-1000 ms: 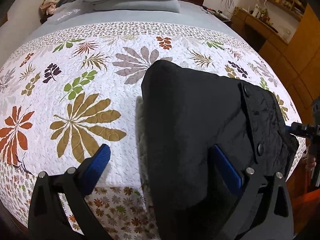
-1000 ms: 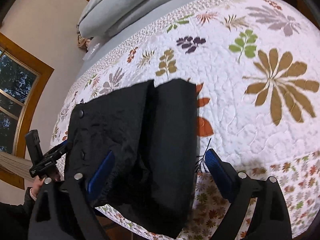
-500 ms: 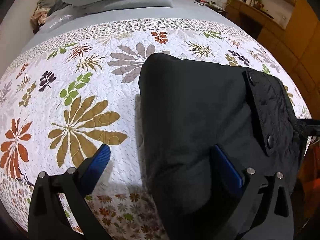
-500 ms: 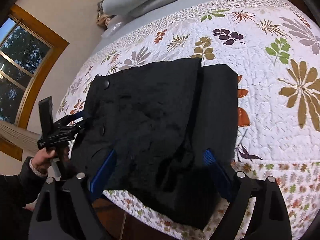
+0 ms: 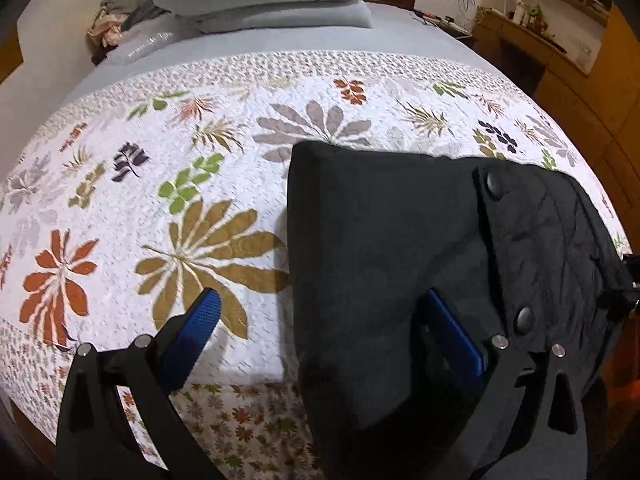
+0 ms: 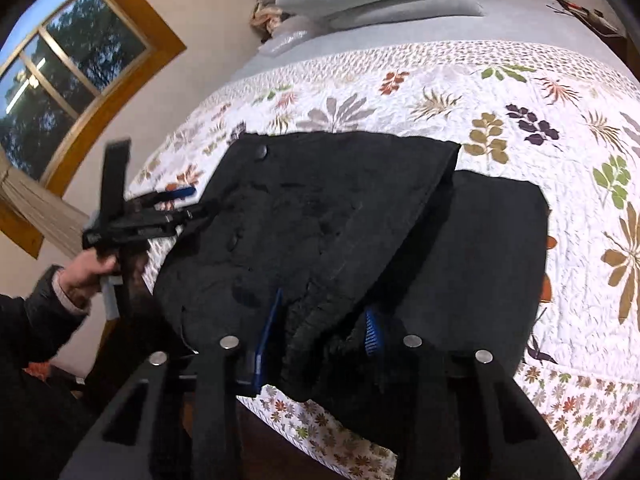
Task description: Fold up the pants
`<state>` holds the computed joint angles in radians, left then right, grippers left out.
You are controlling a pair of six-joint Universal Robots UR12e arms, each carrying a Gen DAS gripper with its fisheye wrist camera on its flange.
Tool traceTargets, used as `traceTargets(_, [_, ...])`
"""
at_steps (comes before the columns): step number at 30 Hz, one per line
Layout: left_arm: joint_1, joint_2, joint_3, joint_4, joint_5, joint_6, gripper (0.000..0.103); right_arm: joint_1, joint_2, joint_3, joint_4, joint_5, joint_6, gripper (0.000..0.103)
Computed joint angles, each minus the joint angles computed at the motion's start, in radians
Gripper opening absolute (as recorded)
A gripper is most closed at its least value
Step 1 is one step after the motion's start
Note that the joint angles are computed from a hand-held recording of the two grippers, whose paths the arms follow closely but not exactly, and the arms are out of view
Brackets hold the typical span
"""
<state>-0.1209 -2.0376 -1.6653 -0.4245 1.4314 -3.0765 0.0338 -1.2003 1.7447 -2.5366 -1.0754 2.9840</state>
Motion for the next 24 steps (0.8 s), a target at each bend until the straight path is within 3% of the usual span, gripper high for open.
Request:
traceTargets(6, [-0.004,-0.016,0.011,-0.012,-0.003,-0.002,0.101,-0.015,0.019,0.000,0.037,-0.004,0.060,0.039])
traceTargets(16, [-0.008,-0.003,0.003,0.022,-0.018,-0.004,0.101,-0.020,-0.036,0.021,0.014,-0.125,0.056,0.036])
traceTargets(24, [-0.017,-0.006,0.004,0.025,-0.010,-0.005,0.100,-0.013,-0.028,0.017,0.030,-0.139,0.048,0.036])
